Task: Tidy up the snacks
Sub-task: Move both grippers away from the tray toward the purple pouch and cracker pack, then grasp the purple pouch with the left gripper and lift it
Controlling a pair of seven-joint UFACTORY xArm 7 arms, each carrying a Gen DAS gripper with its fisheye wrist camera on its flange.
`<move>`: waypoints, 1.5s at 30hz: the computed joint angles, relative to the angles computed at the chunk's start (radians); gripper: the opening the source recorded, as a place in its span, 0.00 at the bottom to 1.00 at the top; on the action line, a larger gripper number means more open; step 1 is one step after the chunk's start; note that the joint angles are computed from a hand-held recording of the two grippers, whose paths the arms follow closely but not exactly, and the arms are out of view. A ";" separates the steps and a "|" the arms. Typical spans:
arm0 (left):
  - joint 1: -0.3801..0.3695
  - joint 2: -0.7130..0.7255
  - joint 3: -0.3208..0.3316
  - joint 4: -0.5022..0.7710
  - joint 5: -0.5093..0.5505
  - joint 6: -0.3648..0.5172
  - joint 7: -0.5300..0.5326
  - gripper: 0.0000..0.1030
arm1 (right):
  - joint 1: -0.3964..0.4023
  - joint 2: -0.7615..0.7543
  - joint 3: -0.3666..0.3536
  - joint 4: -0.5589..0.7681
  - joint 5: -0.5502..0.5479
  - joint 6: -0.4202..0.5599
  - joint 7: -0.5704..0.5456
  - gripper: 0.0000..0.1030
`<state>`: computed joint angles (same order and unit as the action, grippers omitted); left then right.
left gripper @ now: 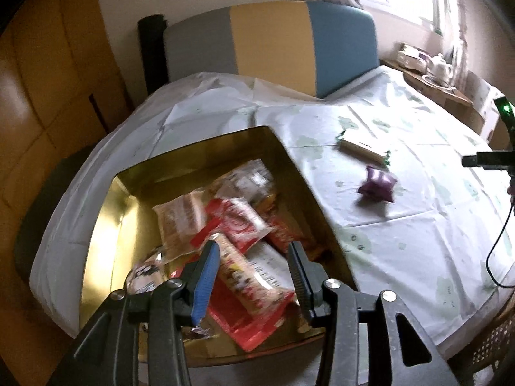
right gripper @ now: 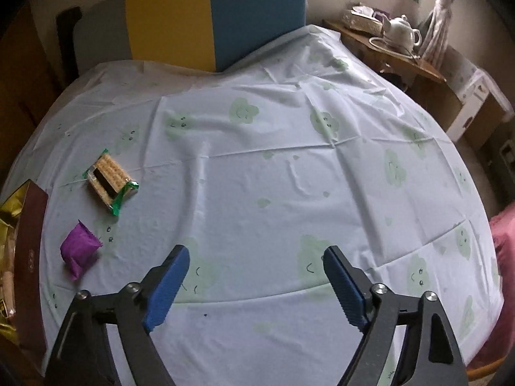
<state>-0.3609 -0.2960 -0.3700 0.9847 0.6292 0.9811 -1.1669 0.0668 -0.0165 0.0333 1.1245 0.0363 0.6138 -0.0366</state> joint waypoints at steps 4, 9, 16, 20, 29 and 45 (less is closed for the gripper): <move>-0.009 0.052 -0.006 0.054 0.020 -0.009 0.027 0.46 | 0.003 -0.008 0.001 -0.010 0.010 -0.013 -0.009 0.85; -0.044 0.128 0.006 0.126 0.046 -0.023 0.065 0.46 | 0.000 -0.014 -0.002 -0.013 0.020 -0.019 -0.004 0.86; -0.104 0.222 0.044 0.207 0.038 -0.034 0.120 0.46 | -0.001 -0.022 -0.002 -0.018 0.024 -0.026 -0.008 0.87; -0.134 0.266 0.064 0.244 0.028 -0.035 0.144 0.46 | 0.000 -0.025 -0.001 -0.021 0.019 -0.034 -0.011 0.88; -0.162 0.339 0.116 0.293 -0.067 -0.094 0.199 0.46 | -0.001 -0.025 -0.001 -0.020 0.001 -0.036 -0.002 0.89; -0.206 0.617 0.210 0.596 -0.166 -0.075 0.419 0.46 | 0.002 -0.026 -0.001 -0.019 0.021 -0.041 -0.025 0.90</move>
<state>-0.5674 0.3208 -0.1601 1.5810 0.4634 0.9061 -0.7477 0.0684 -0.0427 0.0321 1.1058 0.0571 0.5732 -0.0620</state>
